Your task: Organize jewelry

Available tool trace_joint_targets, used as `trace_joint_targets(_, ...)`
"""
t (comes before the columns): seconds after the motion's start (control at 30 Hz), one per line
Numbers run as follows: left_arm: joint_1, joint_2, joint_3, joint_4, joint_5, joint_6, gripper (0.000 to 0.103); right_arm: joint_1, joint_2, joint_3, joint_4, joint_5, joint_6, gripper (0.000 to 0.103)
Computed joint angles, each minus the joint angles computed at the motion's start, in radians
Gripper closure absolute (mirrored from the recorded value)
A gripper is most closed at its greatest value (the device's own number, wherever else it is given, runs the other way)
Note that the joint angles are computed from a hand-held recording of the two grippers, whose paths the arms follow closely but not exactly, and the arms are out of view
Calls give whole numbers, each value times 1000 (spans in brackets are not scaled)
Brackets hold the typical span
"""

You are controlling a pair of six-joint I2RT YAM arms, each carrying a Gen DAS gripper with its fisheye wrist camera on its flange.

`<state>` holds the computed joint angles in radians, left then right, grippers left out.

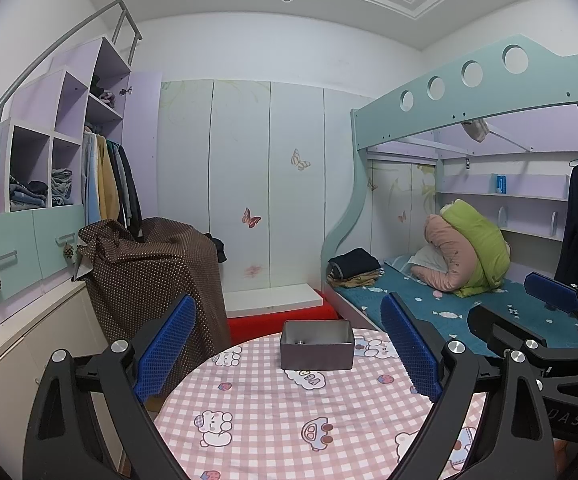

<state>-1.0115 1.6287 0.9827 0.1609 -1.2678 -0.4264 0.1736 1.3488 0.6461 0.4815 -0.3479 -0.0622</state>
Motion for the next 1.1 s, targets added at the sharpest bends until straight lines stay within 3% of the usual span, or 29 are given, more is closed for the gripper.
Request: trace_joint_targets(1.1, 4, -12, -10, 7, 4, 13, 12, -3, 3, 1, -1, -6, 1, 18)
